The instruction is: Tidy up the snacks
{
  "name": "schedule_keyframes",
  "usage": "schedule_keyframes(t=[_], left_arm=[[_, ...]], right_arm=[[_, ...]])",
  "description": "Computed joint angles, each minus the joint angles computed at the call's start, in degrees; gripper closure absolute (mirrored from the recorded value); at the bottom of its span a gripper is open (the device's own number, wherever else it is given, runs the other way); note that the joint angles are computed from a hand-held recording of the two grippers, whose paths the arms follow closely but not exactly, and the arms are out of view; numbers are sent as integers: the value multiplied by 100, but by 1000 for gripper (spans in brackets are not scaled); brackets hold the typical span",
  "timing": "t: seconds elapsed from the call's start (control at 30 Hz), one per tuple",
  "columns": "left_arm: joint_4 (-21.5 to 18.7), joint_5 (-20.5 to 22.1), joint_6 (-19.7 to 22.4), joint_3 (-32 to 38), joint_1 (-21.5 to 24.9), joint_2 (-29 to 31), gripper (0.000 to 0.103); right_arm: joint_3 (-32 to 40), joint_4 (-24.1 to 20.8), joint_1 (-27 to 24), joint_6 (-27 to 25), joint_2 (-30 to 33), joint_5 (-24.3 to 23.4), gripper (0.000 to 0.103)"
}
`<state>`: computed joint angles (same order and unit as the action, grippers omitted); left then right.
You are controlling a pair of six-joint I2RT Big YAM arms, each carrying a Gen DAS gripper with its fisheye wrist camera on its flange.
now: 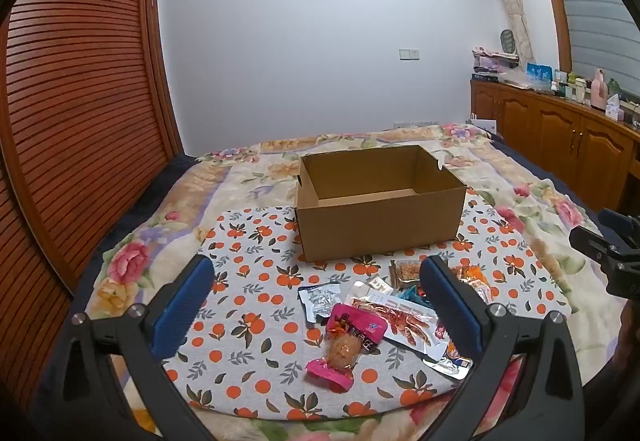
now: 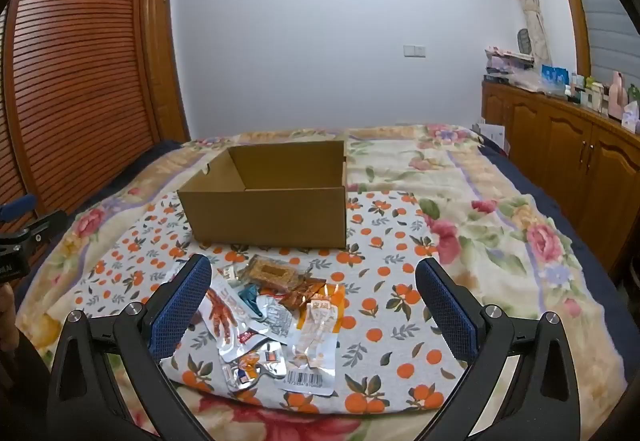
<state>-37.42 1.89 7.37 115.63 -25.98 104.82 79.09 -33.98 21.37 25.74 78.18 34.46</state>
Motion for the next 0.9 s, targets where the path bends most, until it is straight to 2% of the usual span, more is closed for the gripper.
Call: schedule_keyframes(t=[0.23, 0.27, 0.9], left_arm=[[-84, 59, -69, 96, 59, 48, 0], [16, -31, 38, -7, -4, -3, 0], [3, -27, 15, -9, -13, -10, 0]], right_arm=[[7, -13, -4, -2, 4, 4, 0], [5, -9, -2, -10, 4, 4, 0], [13, -32, -2, 25, 10, -4, 0]])
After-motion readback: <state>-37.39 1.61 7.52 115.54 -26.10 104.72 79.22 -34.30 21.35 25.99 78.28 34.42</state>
